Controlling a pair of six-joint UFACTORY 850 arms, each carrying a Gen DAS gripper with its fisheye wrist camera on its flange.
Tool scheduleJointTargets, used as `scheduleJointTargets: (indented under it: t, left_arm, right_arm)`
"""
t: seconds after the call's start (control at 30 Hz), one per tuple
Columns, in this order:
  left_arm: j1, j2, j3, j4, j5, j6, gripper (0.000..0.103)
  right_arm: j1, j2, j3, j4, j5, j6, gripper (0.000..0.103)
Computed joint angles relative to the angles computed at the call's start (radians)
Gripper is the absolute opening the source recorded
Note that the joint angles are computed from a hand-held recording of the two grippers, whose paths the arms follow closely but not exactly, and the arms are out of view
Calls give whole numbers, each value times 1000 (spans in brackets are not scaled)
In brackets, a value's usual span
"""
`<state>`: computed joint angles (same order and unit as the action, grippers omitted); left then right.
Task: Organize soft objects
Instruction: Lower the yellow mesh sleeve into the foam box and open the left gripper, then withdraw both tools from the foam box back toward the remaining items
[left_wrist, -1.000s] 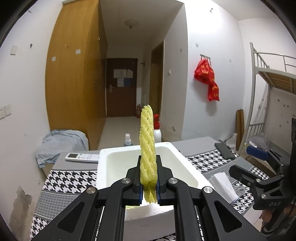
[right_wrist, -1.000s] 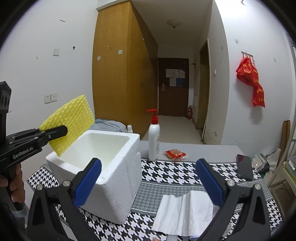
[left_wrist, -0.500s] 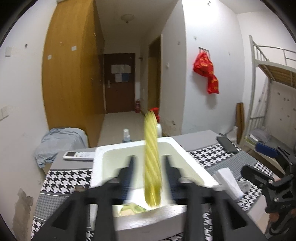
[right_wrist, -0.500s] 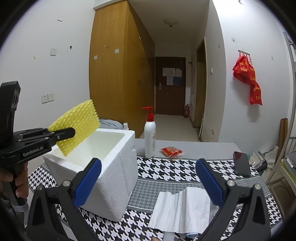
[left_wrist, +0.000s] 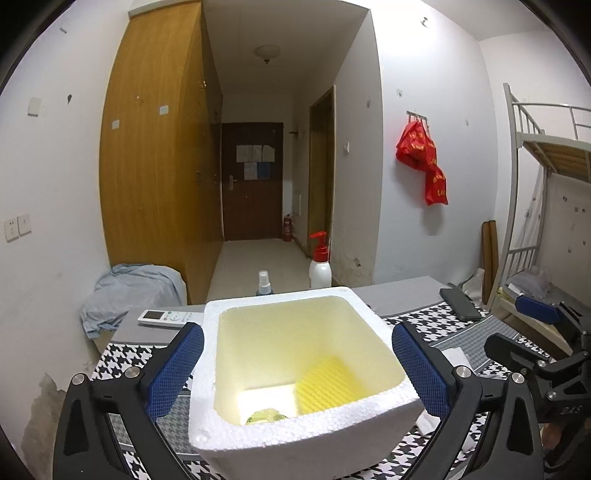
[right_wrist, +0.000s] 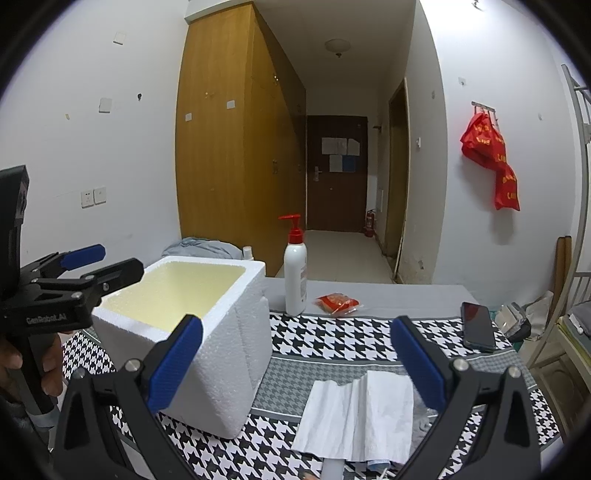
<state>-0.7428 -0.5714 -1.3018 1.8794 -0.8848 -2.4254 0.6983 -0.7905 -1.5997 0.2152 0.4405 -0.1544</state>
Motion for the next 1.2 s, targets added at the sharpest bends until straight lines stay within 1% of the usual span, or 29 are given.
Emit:
scheduleJointTargets:
  t: [0.1, 0.43, 0.67, 1.03, 1.2]
  left_arm:
    - [-7, 6, 5, -5, -16, -1, 102]
    - [-45, 26, 31, -21, -78, -2, 102]
    - [-71, 39, 48, -27, -106, 3, 102]
    - [-131, 59, 79, -35, -185, -15, 102]
    - [-152, 60, 89, -28, -192, -33, 102]
  right_arm:
    - [-2, 3, 3, 7, -2, -3, 103]
    - [4, 41, 57, -2, 35, 0, 103]
    - [12, 79, 116, -4, 77, -4, 103]
    - [22, 140, 209, -20, 143, 0, 103]
    - [26, 165, 256, -30, 192, 14, 103]
